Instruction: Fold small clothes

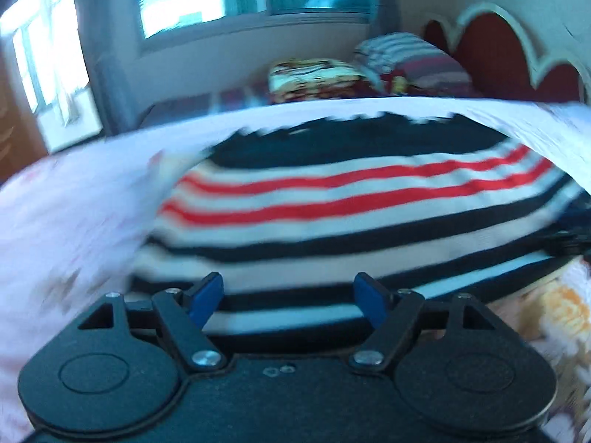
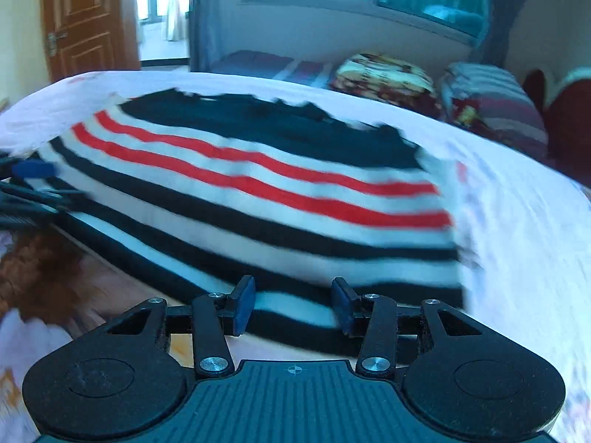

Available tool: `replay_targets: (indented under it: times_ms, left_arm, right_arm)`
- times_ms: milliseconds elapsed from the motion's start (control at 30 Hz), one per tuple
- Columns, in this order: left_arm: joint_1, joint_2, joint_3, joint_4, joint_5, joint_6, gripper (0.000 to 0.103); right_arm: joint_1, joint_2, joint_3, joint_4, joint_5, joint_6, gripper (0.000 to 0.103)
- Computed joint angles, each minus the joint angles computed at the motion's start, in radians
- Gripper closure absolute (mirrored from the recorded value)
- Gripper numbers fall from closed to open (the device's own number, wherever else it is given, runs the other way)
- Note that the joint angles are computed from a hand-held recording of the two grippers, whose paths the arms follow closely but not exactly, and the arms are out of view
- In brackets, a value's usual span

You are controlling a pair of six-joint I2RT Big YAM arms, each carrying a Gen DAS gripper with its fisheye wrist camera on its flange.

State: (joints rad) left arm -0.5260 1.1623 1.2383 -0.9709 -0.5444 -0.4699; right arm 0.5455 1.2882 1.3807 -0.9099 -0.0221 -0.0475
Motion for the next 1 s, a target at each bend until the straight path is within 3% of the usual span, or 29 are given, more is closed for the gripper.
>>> replay_targets:
  times_ms: [100, 167, 233, 300, 333, 367, 467, 500, 533, 567, 600, 767, 1000]
  left_arm:
    - [0.016, -0.066, -0.027, -0.012, -0.054, -0.020, 0.034]
    - [0.022, -0.113, -0.056, 0.009, -0.107, -0.048, 0.035]
    - [0.053, -0.134, -0.067, -0.009, -0.107, -0.085, 0.035]
    - [0.097, -0.139, -0.070, -0.032, -0.067, -0.121, 0.038]
    - [0.120, -0.144, -0.075, -0.035, -0.033, -0.141, 0.045]
    - [0.148, -0.153, -0.084, -0.031, 0.019, -0.161, 0.051]
    - [0.213, -0.177, -0.117, 0.007, 0.151, -0.224, 0.056]
    - [0.214, -0.185, -0.125, 0.012, 0.161, -0.243, 0.058]
    - [0.219, -0.192, -0.132, 0.022, 0.178, -0.251, 0.068]
    - [0.228, -0.195, -0.136, 0.036, 0.204, -0.249, 0.084]
    - [0.231, -0.196, -0.136, 0.046, 0.222, -0.245, 0.087]
    - [0.185, -0.197, -0.129, 0.052, 0.137, -0.232, 0.094]
    - [0.178, -0.193, -0.140, 0.041, 0.125, -0.221, 0.093]
  right_arm:
    - [-0.034, -0.061, -0.025, 0.017, 0.027, 0.027, 0.059]
    - [-0.083, -0.087, -0.031, 0.045, 0.014, 0.076, 0.059]
    - [-0.131, -0.081, -0.022, 0.027, -0.012, 0.122, 0.059]
    - [-0.172, -0.063, -0.008, -0.007, -0.064, 0.157, 0.059]
    - [-0.188, -0.060, -0.011, -0.008, -0.098, 0.171, 0.059]
    - [-0.201, -0.057, -0.011, -0.013, -0.119, 0.186, 0.059]
    - [-0.234, -0.046, -0.011, -0.030, -0.188, 0.230, 0.059]
    - [-0.242, -0.046, -0.013, -0.035, -0.205, 0.246, 0.075]
    - [-0.242, -0.049, -0.016, -0.035, -0.209, 0.248, 0.088]
    - [-0.234, -0.056, -0.020, -0.029, -0.192, 0.241, 0.091]
    - [-0.234, -0.070, -0.031, -0.020, -0.195, 0.230, 0.093]
    - [-0.233, -0.096, -0.040, 0.003, -0.188, 0.234, 0.094]
    - [-0.244, -0.103, -0.076, -0.029, -0.189, 0.261, 0.098]
